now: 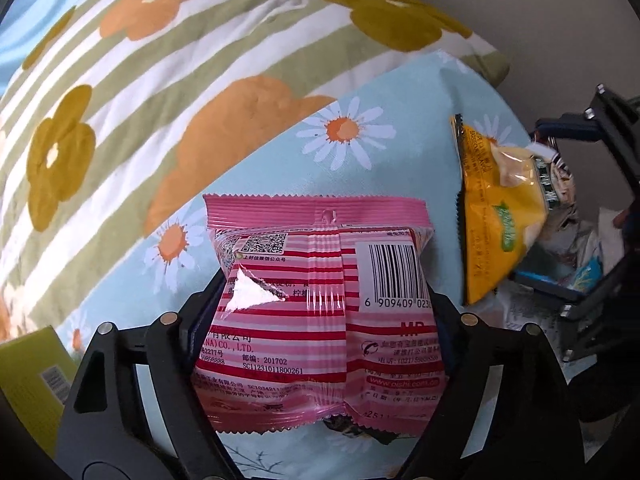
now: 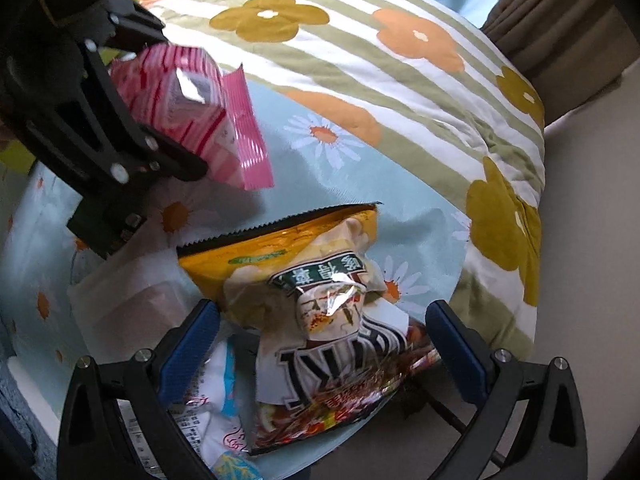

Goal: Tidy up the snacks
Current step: 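Grasp the pink striped packet with the left tool while the right tool grasps the yellow chip bag, then carry both packets over the yellow box and release them inside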

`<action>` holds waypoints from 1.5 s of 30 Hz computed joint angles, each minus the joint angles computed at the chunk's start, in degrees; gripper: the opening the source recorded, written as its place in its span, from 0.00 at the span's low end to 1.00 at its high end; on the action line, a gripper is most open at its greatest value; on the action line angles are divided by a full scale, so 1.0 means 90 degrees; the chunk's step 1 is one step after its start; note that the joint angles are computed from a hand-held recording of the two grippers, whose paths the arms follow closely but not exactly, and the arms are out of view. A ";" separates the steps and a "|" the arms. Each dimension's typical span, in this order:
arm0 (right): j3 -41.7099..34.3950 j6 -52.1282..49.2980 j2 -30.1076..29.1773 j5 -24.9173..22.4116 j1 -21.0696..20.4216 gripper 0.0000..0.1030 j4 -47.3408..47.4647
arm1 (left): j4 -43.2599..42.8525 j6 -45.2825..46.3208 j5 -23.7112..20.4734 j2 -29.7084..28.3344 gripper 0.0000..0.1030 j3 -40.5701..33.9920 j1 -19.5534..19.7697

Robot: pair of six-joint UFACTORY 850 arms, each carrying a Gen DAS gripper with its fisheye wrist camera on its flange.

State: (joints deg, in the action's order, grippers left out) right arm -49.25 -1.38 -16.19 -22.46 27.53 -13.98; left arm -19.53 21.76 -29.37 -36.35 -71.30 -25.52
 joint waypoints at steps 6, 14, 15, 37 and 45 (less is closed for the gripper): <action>-0.0080 0.0025 -0.0258 -0.0089 0.0069 0.78 -0.0108 | -0.0158 0.0012 0.0143 0.0244 0.78 0.0208 0.0037; 0.0007 0.0586 -0.0189 0.0176 0.0025 0.66 -0.0261 | -0.0370 -0.0140 0.0387 0.0591 0.78 0.0531 0.0160; 0.0026 0.0634 -0.0152 0.0227 0.0006 0.66 -0.0230 | -0.0400 -0.0135 0.0392 0.0617 0.78 0.0557 0.0171; -0.0136 0.1075 0.1389 0.0320 0.0849 0.66 0.1141 | 0.0045 -0.1777 0.1275 0.4125 0.78 0.2678 0.0724; -0.0865 0.1601 0.1063 0.0313 0.1741 0.66 0.0649 | 0.0679 -0.2288 0.1203 0.5576 0.78 0.3648 0.1929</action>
